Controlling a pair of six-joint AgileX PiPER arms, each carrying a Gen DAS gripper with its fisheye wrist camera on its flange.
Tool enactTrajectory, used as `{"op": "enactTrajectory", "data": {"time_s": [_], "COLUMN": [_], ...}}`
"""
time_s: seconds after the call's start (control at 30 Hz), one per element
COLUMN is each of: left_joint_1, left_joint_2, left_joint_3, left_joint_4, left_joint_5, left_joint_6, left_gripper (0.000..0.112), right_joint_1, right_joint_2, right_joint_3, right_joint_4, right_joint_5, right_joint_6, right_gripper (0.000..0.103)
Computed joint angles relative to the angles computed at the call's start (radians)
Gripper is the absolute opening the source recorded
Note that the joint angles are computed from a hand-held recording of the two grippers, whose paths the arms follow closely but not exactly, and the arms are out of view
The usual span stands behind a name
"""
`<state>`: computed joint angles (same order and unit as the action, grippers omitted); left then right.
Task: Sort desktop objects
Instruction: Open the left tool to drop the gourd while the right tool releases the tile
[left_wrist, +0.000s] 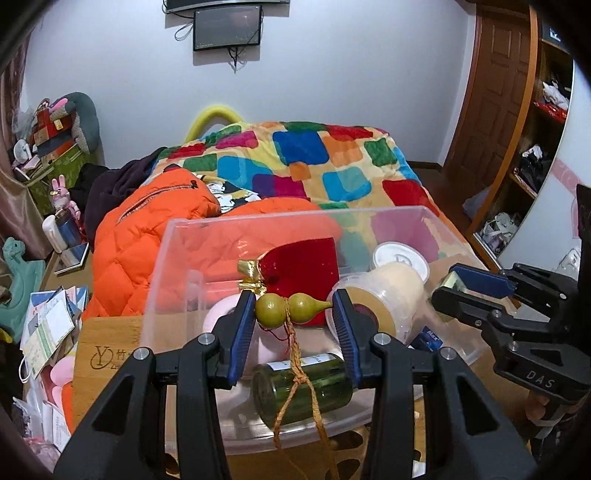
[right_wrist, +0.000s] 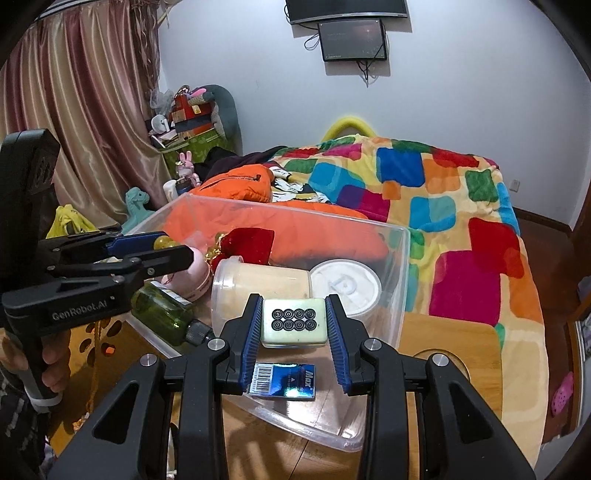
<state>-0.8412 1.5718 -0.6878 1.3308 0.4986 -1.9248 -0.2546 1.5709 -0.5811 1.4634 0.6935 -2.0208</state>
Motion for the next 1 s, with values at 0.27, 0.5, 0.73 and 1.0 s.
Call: {"op": "enactTrajectory", "data": {"time_s": [0.27,0.5,0.73,1.0], "left_joint_1": [-0.013,-0.028,-0.074,-0.14], "left_joint_2": [0.029,0.032,0.008,-0.031], "left_joint_3": [-0.017,-0.02,-0.02,-0.023], "left_joint_4": [-0.023,-0.046,-0.066,-0.128], "left_joint_5": [0.027,0.05,0.116,0.212], "left_joint_6": [0.03,0.049,0.058,0.086], "left_gripper": [0.042,0.045,0.063,0.075], "right_joint_1": [0.015,0.01,-0.013,-0.069], "right_joint_2": [-0.018,-0.047,-0.091,-0.186], "right_joint_3": [0.022,0.037,0.049,0.089], "right_joint_4": [0.031,0.015,-0.026,-0.092], "right_joint_5": [-0.016,-0.01,0.0,0.029], "right_joint_6": [-0.034,-0.021,0.023,0.08], "right_gripper": [0.031,0.031,0.035,0.047]}}
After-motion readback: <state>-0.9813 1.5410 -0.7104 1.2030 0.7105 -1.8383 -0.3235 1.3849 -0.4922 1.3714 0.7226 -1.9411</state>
